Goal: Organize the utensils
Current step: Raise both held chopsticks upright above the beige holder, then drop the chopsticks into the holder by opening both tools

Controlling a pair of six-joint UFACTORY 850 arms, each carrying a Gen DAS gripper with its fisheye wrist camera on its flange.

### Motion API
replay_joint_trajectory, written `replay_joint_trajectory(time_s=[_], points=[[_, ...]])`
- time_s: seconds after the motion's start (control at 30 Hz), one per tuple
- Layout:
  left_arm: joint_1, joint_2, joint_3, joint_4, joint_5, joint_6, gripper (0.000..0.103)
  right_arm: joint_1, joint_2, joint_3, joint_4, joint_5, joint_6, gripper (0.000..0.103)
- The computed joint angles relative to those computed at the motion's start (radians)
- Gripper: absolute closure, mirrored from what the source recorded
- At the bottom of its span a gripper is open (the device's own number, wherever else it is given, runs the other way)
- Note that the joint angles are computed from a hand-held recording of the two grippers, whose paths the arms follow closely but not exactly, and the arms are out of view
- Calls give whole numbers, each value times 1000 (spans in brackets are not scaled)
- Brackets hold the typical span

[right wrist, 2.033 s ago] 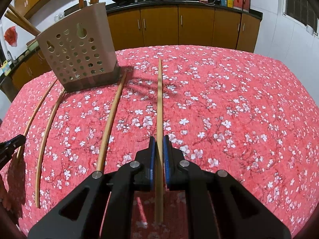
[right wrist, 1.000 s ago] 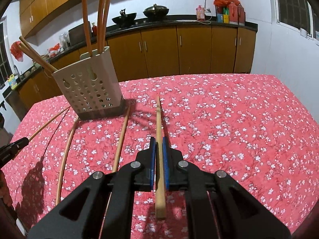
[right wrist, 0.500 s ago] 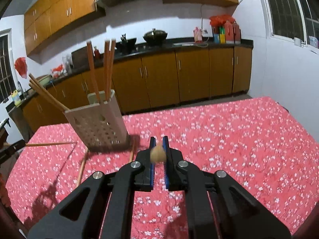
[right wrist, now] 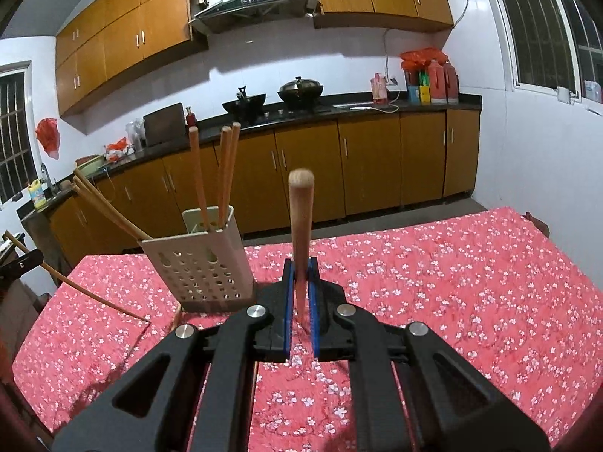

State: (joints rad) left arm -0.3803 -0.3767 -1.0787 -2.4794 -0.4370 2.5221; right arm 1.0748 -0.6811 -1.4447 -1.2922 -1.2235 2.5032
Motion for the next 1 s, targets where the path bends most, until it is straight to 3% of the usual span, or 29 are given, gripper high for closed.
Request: replay_joint_trajectory(time_s=[0.33, 0.53, 0.77, 1.0], points=[[-17, 65, 15, 119, -81, -79, 96, 13, 69, 15, -175, 3, 54, 95], [-35, 101, 10, 161, -137, -100, 96, 15, 77, -15, -306, -39, 60, 95], [-63, 92, -44, 39, -171, -27, 96, -10, 37, -80, -365, -93, 9, 95], [-81, 43, -110, -93, -186, 12, 96, -42, 10, -104, -371, -90, 7, 95]])
